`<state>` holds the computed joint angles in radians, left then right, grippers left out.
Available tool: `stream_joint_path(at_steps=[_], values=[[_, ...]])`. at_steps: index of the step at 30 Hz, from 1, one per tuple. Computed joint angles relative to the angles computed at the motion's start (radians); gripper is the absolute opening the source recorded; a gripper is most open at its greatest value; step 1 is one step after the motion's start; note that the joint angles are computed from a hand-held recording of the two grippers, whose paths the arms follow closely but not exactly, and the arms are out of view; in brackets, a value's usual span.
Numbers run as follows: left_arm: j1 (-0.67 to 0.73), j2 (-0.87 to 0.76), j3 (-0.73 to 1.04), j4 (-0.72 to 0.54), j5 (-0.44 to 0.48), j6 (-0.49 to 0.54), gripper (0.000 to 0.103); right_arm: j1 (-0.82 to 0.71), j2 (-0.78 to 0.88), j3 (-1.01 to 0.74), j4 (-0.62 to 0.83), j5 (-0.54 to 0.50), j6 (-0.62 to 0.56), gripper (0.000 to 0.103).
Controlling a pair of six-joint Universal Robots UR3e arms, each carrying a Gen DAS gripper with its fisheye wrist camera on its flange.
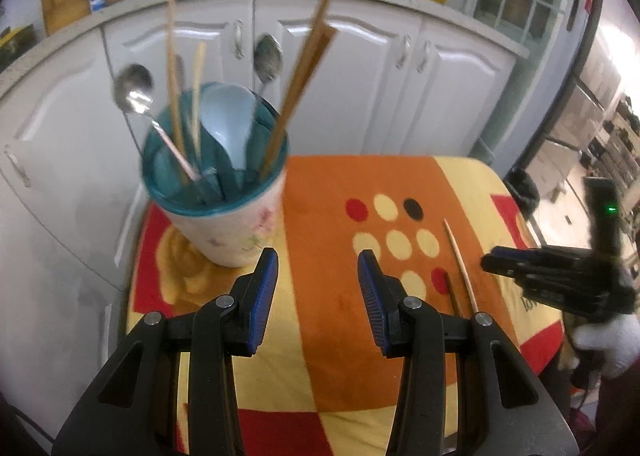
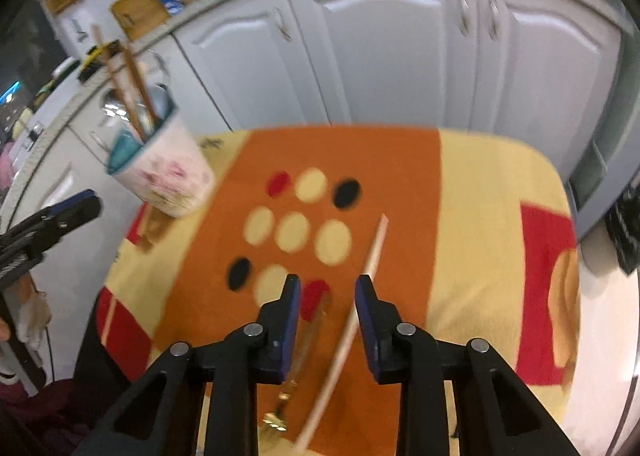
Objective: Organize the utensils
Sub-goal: 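Move both tools back over the remaining chopstick and fork on the mat, then grasp the gold fork with left tool while right tool grasps the last chopstick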
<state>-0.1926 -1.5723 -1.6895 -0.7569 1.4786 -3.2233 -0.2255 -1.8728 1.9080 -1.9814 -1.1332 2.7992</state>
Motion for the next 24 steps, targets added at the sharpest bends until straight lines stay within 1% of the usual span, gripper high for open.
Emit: stream_joint_path(at_steps=[6, 11, 13, 14, 15, 16, 18, 24], values=[[-0.039, -0.07, 0.039, -0.025, -0.044, 0.012, 0.041, 0.01, 0.085, 0.051, -0.108, -0.047, 0.029, 0.025], [-0.081, -0.128, 0.078, -0.035, -0.051, 0.005, 0.041, 0.046, 0.192, 0.019, -0.207, -0.072, 0.079, 0.025], [-0.095, -0.147, 0.091, -0.038, -0.052, 0.003, 0.041, 0.07, 0.247, 0.0, -0.243, -0.098, 0.09, 0.025], [-0.101, -0.158, 0.101, -0.042, -0.052, 0.002, 0.041, 0.071, 0.249, 0.009, -0.271, -0.102, 0.081, 0.022], [-0.108, -0.171, 0.113, -0.047, -0.055, 0.001, 0.041, 0.082, 0.256, 0.006, -0.285, -0.116, 0.076, 0.015], [-0.111, -0.18, 0.119, -0.05, -0.058, 0.0, 0.041, 0.097, 0.266, -0.001, -0.297, -0.143, 0.066, 0.011], [-0.119, -0.206, 0.14, -0.06, -0.068, -0.004, 0.041, 0.099, 0.264, 0.0, -0.296, -0.153, 0.036, 0.008], [-0.142, -0.286, 0.214, -0.098, -0.103, -0.009, 0.041, 0.02, 0.207, 0.029, -0.24, -0.142, -0.018, 0.007]])
